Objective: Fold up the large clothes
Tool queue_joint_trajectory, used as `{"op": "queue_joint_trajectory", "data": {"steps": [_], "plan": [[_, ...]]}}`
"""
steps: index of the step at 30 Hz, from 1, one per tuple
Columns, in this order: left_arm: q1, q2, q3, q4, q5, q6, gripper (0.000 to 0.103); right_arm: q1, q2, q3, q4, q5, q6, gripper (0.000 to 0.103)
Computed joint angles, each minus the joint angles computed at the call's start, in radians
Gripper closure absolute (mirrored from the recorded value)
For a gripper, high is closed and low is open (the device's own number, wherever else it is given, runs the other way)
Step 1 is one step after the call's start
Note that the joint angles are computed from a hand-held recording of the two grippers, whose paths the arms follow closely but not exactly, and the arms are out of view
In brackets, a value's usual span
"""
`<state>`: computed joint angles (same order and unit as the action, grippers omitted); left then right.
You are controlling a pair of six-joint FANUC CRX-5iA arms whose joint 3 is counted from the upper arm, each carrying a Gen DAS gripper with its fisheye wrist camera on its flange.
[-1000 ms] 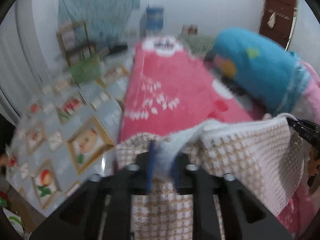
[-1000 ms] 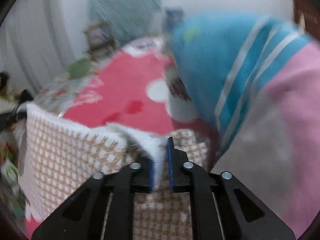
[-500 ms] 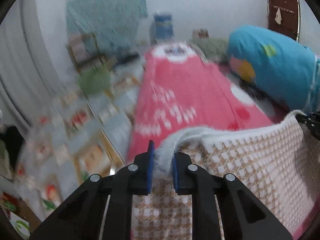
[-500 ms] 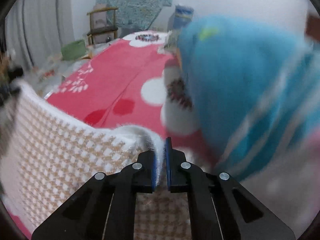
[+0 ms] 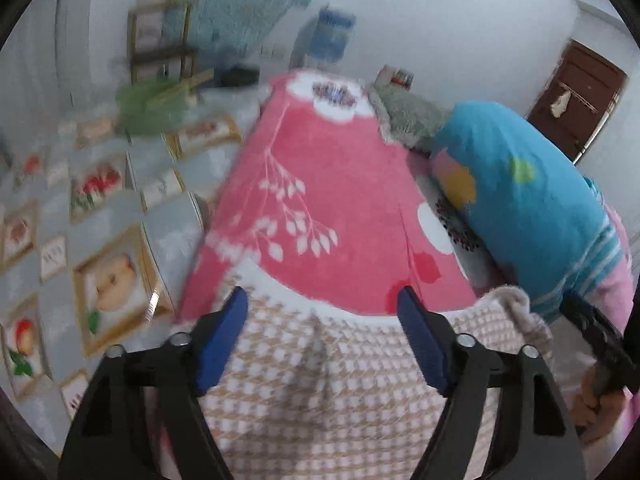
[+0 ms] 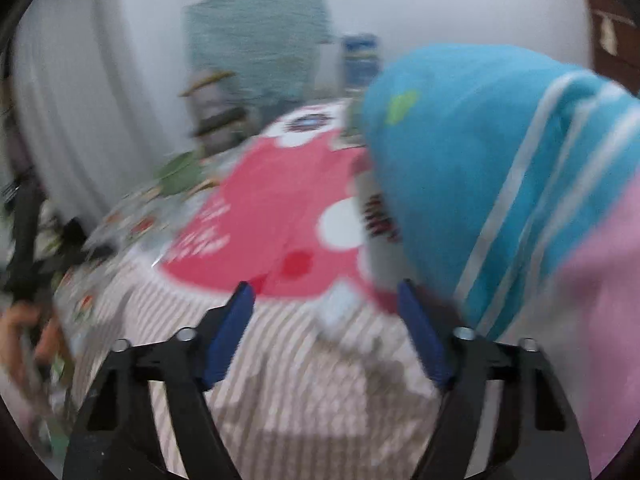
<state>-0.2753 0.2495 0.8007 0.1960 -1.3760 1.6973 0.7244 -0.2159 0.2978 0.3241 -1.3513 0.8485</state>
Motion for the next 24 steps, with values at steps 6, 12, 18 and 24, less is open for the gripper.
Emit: {"op": "queue_joint_trajectory", "data": {"steps": [6,12,18,24], "plan": [[-0.058,-0.029,-0.055,-0.188,0.058,-0.059,0.103,0.022,0.049,-0.106,0.132,-0.086,-0.037,0.103],[-0.008,0.042,-0.048,-0.244,-0.103,0.2,0.102,-0.11,0.247,-0.006,0.203,-0.369,-0.071,0.088],[-0.117,-0.054,-0.044,-0.437,-0.04,0.062,0.101,0.084,0.045,-0.221,0.466,-0.271,-0.181,0.086],[-0.128,-0.304,-0.404,-0.049,0.083,-0.403,0.054,0.517,-0.184,-0.241,0.384,-0.328,-0.104,0.06]]}}
